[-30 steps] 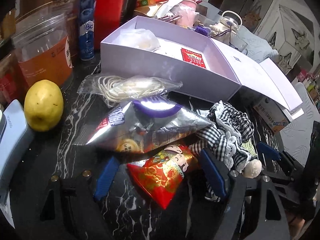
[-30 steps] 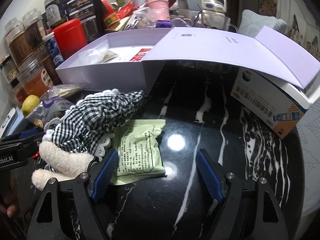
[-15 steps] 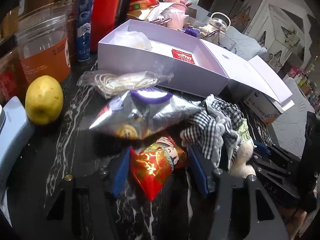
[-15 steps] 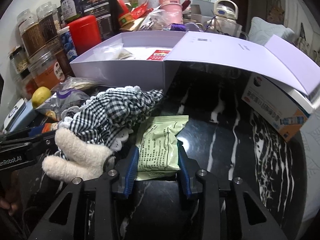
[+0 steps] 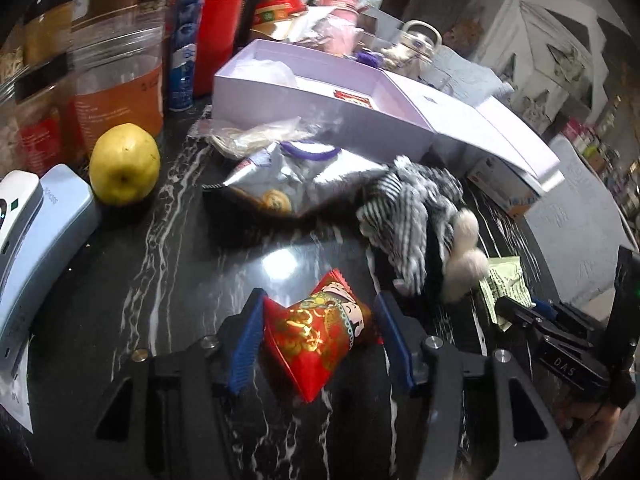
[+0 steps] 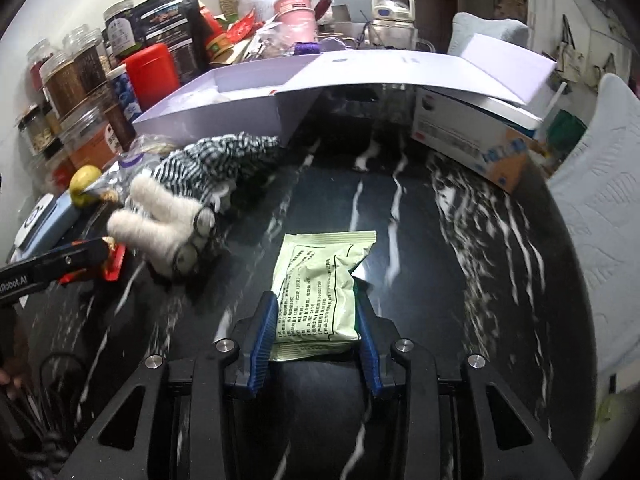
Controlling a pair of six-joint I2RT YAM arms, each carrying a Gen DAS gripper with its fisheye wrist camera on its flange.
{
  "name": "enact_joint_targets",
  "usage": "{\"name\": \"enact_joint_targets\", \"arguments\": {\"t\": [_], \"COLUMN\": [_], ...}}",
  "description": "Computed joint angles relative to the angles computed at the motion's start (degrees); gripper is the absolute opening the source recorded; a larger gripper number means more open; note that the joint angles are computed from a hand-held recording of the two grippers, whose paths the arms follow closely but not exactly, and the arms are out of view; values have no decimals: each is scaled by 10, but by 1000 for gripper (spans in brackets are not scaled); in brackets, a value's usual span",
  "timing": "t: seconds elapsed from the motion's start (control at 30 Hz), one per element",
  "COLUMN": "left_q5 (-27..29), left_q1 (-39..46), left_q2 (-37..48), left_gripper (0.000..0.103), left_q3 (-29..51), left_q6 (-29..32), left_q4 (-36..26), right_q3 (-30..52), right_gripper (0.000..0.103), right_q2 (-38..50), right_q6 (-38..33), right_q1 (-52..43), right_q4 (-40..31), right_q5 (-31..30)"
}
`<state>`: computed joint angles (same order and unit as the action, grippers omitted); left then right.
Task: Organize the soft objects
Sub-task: 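Grasp the pale green packet with the right gripper while the left gripper grasps the red-gold snack bag, then lift the red-gold bag with the left gripper while the right gripper lifts the green packet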
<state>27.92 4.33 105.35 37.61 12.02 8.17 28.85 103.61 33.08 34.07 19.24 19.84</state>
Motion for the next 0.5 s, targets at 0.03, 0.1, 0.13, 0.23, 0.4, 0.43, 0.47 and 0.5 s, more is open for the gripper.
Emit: {"name": "enact_joint_targets", "arguments": {"t": [0.03, 0.1, 0.13, 0.23, 0.4, 0.43, 0.47, 0.5], "left_q5": [-1, -1, -3, -27, -39, -43, -50, -57], "left_q1": [0, -4, -8, -22, -28, -30, -34, -38], "left_q2": [-3, -4, 0, -6, -8, -8, -6, -6], "left_gripper": [55, 55, 55, 55, 56, 57, 57, 59], "left_q3": [-4, -5, 0, -21, -36, -36, -33, -32], "left_q6": [7, 22, 28, 31, 31, 31, 29, 29], "left_q4": [0, -11, -21, 17, 42, 44, 44, 45], "right_q3": [-3, -14, -16, -27, -4, -4, -1, 6], "right_gripper": [38, 38, 38, 40, 69, 70, 73, 74], "right_q2": [-4, -16, -17, -20, -9, -7, -3, 4], "right_q6": [2, 13, 19, 35, 53, 50, 48, 45], "right_q1": [8, 25, 30, 39, 28, 25, 23, 22], "right_q4": [-4, -11, -13, -4, -29, -21, -16, -19], "right_q5": [3, 6, 9, 19, 22, 18, 16, 17]}}
